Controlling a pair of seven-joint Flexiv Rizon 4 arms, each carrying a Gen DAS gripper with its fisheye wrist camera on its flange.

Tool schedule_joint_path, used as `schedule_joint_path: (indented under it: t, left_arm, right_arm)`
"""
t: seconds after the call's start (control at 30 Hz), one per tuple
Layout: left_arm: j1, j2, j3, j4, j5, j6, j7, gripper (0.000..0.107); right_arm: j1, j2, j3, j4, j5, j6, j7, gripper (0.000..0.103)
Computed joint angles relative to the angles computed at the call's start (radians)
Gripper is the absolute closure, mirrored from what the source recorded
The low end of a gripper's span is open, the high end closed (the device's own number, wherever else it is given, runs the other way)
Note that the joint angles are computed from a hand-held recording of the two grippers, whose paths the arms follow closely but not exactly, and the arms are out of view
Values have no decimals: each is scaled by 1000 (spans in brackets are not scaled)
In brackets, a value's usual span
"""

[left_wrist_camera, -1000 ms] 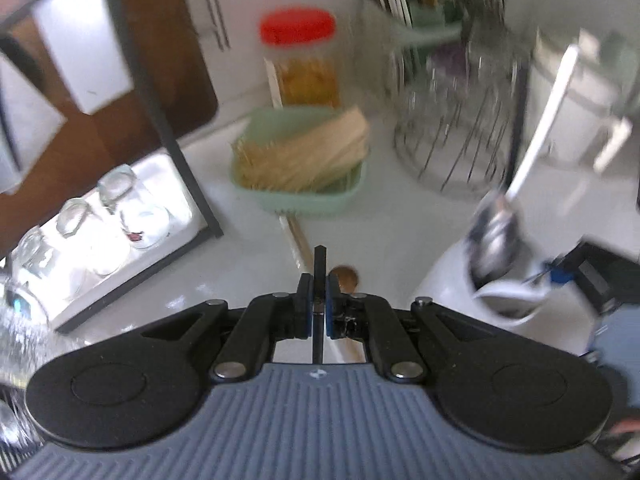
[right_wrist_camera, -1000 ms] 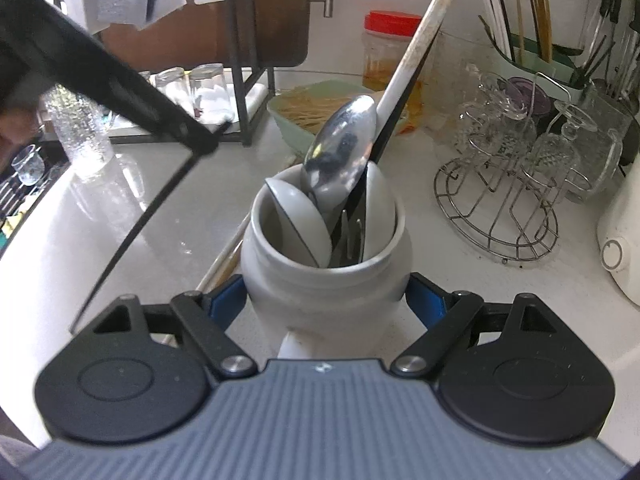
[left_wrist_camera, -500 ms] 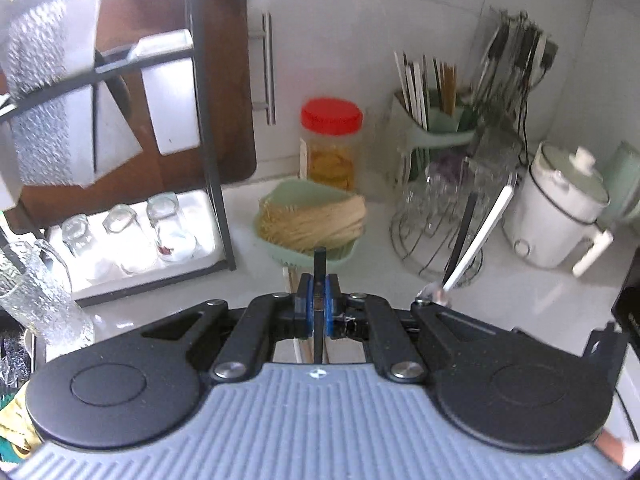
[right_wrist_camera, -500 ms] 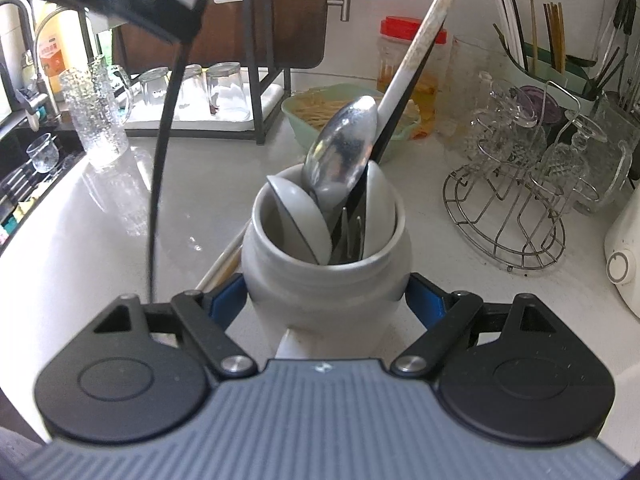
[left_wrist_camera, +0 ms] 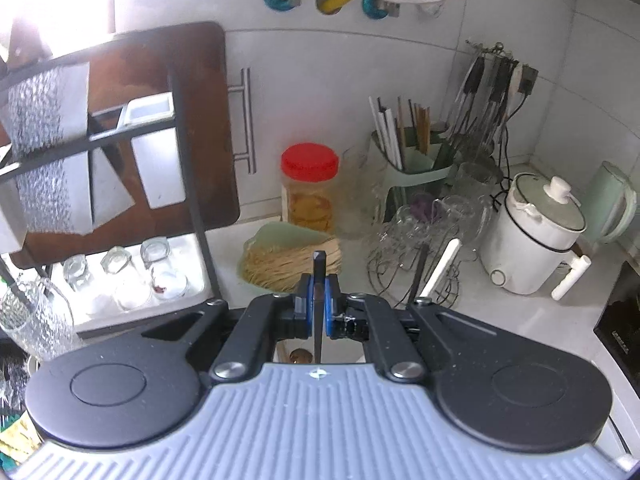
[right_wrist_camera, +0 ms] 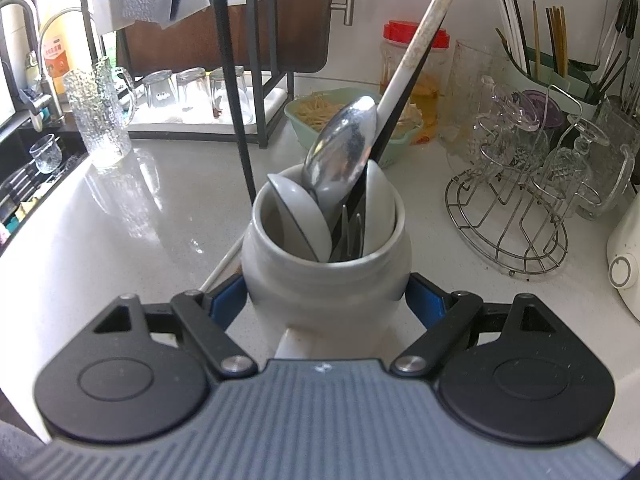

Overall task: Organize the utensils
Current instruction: 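Lift the black chopstick with the left tool toward the mug, then lower the black chopstick into the white mug and open the left tool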

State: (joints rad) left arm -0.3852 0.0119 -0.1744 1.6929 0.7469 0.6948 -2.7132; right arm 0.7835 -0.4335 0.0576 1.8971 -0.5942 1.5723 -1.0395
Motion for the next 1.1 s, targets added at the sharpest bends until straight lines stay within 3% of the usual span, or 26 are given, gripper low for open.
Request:
schedule_joint_path:
  t: [0.57,1.1]
  left_arm:
    - [-52,-19,-30,-167,20,-99,183,101]
    - [-65,-15,-29,-195,19,-91,160,101]
  right_arm:
    - [8,1,-9,-1,-5,-2,16,15]
    - [4,-1,-6,-3,-6,-2,17,15]
